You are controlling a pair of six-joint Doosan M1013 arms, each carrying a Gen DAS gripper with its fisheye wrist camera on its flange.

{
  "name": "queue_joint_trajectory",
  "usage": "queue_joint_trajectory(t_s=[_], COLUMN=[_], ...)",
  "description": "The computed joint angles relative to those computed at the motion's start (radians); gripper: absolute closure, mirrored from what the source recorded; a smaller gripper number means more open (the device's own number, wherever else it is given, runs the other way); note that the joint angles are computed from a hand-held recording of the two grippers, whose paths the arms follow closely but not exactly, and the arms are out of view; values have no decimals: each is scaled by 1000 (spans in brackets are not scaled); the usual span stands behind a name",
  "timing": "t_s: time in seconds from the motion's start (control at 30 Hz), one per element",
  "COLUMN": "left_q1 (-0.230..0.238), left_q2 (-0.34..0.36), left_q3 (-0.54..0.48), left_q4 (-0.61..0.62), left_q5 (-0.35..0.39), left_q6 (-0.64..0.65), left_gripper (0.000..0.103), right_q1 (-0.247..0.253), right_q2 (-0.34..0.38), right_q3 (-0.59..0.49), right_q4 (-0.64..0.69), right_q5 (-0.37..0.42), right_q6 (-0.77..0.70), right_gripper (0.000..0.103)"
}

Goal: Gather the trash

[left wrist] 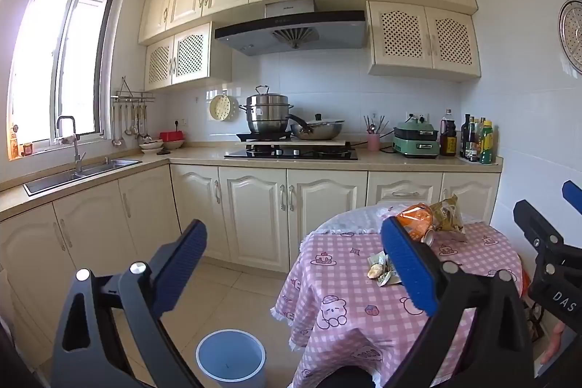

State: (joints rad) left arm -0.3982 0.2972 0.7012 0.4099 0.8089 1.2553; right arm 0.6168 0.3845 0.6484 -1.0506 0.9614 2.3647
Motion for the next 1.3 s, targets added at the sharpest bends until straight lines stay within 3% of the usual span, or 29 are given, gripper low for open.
queue_joint_trajectory(t_s=[1.3], left_q1=[3], left_q2=[-6], left_q3=[29], left_q4=[-1], left_q5=[-17], left_q6=[-14], left_gripper=[8], right_q1=[1], right_q2=[-5], right_q3=[25], right_q4=[-9], right_q5=[-10], right_q6=[18], right_gripper=[6])
